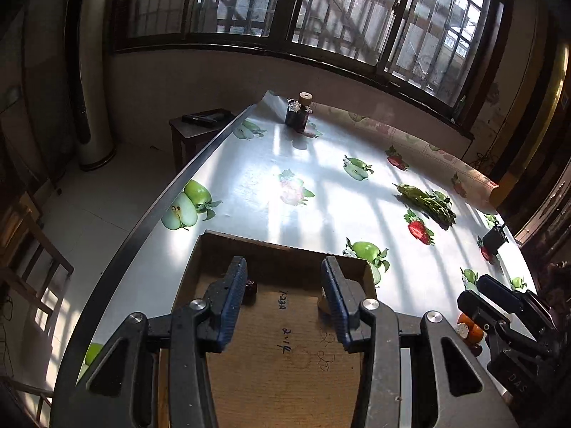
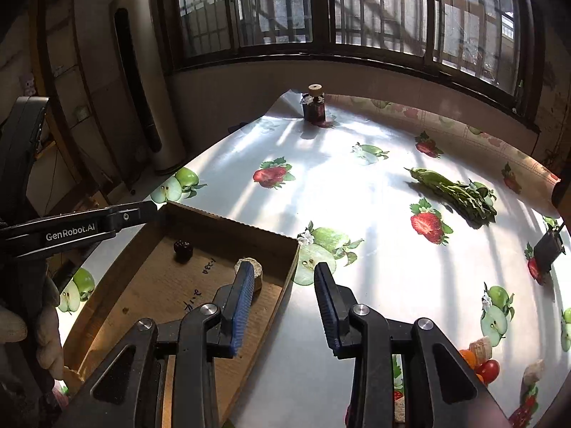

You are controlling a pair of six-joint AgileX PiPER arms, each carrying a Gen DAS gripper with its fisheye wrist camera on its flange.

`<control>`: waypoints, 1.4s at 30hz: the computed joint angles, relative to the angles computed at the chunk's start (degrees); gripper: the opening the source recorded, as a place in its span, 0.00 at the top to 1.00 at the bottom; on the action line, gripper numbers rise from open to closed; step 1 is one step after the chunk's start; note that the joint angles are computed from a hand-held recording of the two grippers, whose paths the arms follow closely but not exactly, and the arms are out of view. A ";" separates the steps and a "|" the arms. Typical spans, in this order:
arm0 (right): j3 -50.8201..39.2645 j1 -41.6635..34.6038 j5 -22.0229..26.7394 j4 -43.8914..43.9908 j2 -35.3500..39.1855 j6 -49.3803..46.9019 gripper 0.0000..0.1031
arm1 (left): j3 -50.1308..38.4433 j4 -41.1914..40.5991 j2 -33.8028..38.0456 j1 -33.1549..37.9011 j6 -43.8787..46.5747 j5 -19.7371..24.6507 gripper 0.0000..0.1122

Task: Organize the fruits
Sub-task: 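Carry the date and rice cake into the cardboard box and open both tools, then grasp an orange with the left tool while the right tool grasps a square rice-cake block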

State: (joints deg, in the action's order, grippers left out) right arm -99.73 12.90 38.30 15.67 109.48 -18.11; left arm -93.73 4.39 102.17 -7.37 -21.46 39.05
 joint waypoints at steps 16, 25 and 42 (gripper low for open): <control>26.90 -34.22 -10.13 13.77 -19.71 -26.96 0.04 | 3.19 -2.67 3.98 -20.69 -8.51 -5.64 0.20; 14.50 -42.30 1.15 15.18 -5.71 -21.66 0.28 | -6.16 -9.40 13.54 -19.39 -3.47 1.24 0.23; -2.67 -39.24 7.44 12.54 10.76 -11.44 0.36 | -11.72 -9.23 20.64 -20.98 2.84 4.20 0.66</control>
State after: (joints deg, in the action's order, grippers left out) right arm -102.41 -26.33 45.73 28.21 120.23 -29.56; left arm -105.45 -4.84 122.81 -28.35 -18.63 43.25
